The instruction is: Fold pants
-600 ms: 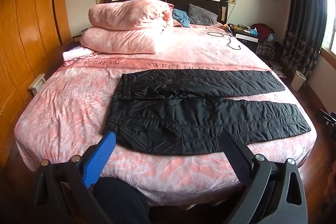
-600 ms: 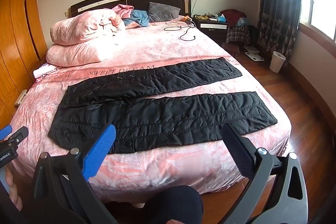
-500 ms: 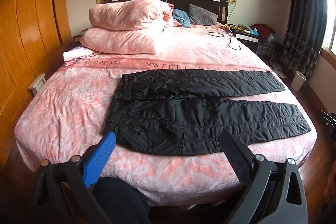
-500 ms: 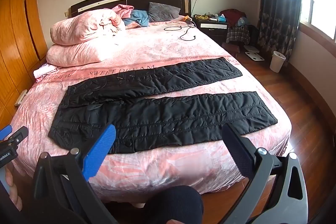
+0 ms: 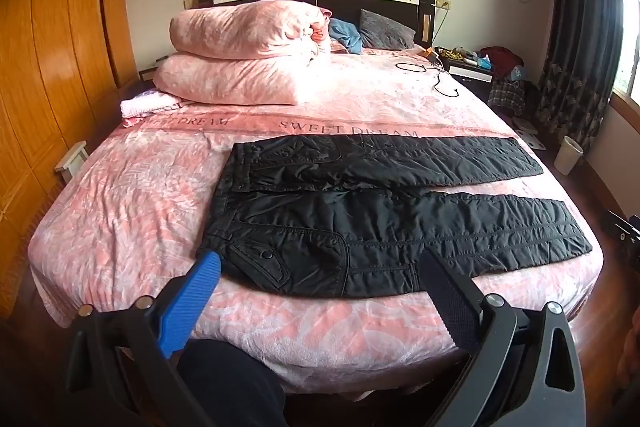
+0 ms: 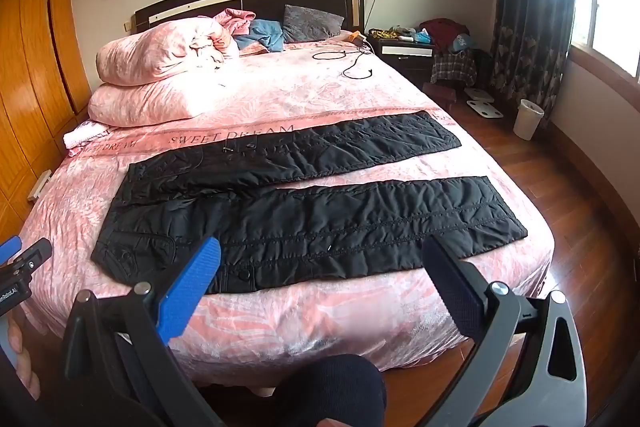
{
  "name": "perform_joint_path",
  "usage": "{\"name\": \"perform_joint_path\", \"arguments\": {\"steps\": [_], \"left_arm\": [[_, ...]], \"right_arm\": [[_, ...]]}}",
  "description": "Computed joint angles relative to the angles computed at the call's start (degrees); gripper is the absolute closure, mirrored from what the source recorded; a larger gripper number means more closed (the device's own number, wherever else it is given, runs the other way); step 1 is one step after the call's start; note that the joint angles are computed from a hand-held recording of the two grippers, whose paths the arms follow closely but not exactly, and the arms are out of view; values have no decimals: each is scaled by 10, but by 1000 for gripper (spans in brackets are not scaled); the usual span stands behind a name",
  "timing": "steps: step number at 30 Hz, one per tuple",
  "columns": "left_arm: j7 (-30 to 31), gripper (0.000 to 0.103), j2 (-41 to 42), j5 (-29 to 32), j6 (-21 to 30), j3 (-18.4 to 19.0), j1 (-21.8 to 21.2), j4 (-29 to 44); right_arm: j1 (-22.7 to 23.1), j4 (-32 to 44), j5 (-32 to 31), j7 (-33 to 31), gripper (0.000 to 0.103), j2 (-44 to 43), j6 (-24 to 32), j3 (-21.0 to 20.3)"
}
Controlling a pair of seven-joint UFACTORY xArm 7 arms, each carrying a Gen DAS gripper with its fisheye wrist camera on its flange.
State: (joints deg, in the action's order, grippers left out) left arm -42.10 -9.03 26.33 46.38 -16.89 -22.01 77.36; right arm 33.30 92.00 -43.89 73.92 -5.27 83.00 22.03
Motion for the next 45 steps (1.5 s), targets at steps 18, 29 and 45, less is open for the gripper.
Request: {"name": "perform_joint_path", "arguments": {"steps": [18,29,45], "left_arm": [[-1,4,0,1,-2,0,0,-1],[-1,4,0,1,-1,0,0,-1],[-1,4,0,2,-1,0,0,-1]], "right_arm": [[-4,-12,0,2,2,-6,-5,1],[-7,-17,2,2,2,-9,-9,3],[-11,-20,3,2,2,-12,-10,5]]}}
